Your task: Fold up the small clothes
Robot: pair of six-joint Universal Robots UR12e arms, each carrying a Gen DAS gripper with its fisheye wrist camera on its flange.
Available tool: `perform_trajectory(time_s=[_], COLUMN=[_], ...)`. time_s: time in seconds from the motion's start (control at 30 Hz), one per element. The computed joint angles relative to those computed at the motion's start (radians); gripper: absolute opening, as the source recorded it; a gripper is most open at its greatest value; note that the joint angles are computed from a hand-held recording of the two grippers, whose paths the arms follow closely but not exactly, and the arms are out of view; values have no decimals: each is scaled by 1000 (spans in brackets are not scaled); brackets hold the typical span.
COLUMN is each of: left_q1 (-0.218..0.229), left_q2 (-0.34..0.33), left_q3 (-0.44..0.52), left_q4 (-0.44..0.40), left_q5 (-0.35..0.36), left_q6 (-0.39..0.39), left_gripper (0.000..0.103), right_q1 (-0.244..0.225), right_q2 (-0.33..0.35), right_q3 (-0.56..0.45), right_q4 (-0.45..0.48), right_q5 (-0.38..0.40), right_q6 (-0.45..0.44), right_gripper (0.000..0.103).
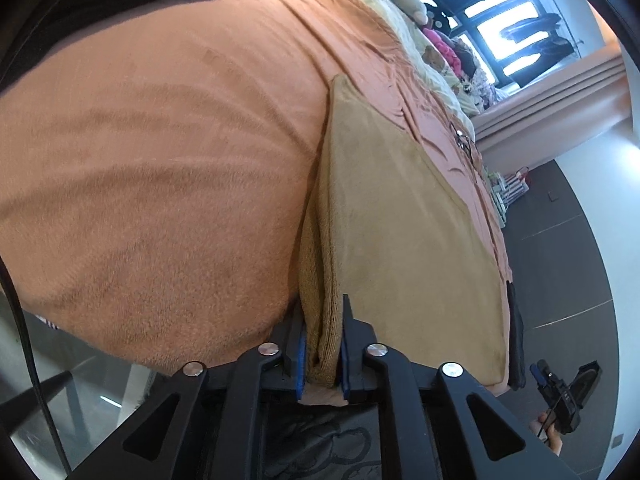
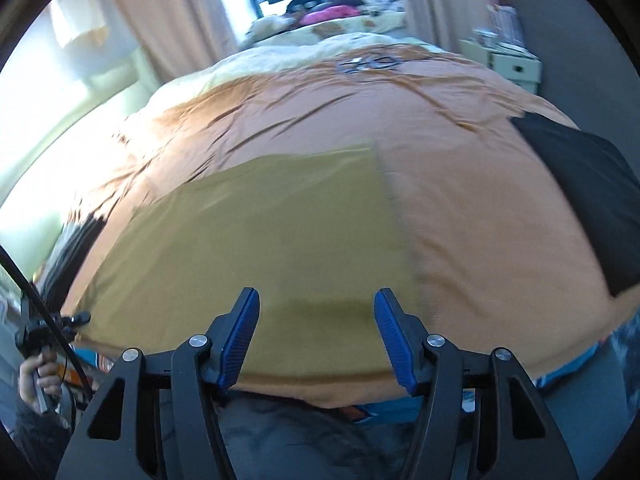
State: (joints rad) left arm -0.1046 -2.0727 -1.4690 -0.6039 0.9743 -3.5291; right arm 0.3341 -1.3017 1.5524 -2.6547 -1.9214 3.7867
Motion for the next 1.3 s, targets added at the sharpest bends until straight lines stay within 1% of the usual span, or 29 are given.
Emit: perform_trajectory(time_s=[0.07, 0.13, 0.17, 0.2, 0.27, 0.4, 0.47, 0.53, 0.57, 0.63, 0.67, 0.7, 0.77, 0.9, 1.0, 1.07, 1.1, 1.13, 1.2, 1.23, 1.3], left_q1=[1, 4, 5, 5, 5, 4, 4, 4, 2, -2, -2, -3, -7, -18, -23, -31, -38, -41, -43, -42, -42], left_q2=[0, 1, 3, 4, 4, 2, 3, 3, 4, 6, 6, 6, 7, 11, 14, 20, 23, 26, 28, 29, 30], left_q3=[-7, -17, -24, -31, -38, -53, -62, -72, -73, -76, -76, -79, -78, -86, -97, -97, -92, -93, -96, -100, -101], left_q4=[12, 43, 64, 90, 113, 165, 190, 222, 228, 232, 237, 248, 251, 275, 295, 277, 256, 244, 234, 235, 234], left_q5=[-11, -27, -31, -29, -28, -28, -25, -29, -25, -9, -6, -6, 9, 53, 77, 115, 153, 171, 186, 186, 192], left_q6=[-4, -22, -33, -45, -56, -113, -140, -163, -167, -171, -175, -184, -188, -202, -231, -229, -225, -229, -259, -272, -280], left_gripper=[23, 30, 33, 38, 41, 41, 41, 47, 48, 50, 52, 54, 55, 55, 54, 48, 40, 31, 21, 18, 16], right_q1=[22, 39, 42, 47, 48, 48, 47, 50, 51, 44, 42, 33, 28, 17, 10, 4, -1, -4, -12, -16, -25], right_q2=[38, 69, 79, 93, 111, 152, 168, 188, 195, 214, 222, 227, 239, 255, 276, 291, 302, 314, 327, 335, 352], right_q3=[-53, -97, -111, -132, -163, -223, -249, -277, -289, -322, -336, -346, -360, -386, -410, -433, -449, -467, -490, -503, -534], right_q4=[35, 50, 52, 67, 97, 134, 172, 204, 215, 254, 275, 288, 295, 298, 305, 319, 327, 335, 344, 349, 365], right_q5=[-25, -39, -38, -31, 1, 110, 138, 167, 171, 178, 183, 194, 193, 191, 189, 193, 196, 199, 206, 211, 222], right_q6=[-21, -51, -61, -69, -79, -103, -114, -126, -129, -133, -128, -128, -135, -142, -146, -146, -143, -139, -133, -132, -129], right_gripper=[58, 58, 58, 58, 58, 58, 58, 58, 58, 49, 40, 35, 29, 19, 17, 16, 15, 15, 14, 14, 14])
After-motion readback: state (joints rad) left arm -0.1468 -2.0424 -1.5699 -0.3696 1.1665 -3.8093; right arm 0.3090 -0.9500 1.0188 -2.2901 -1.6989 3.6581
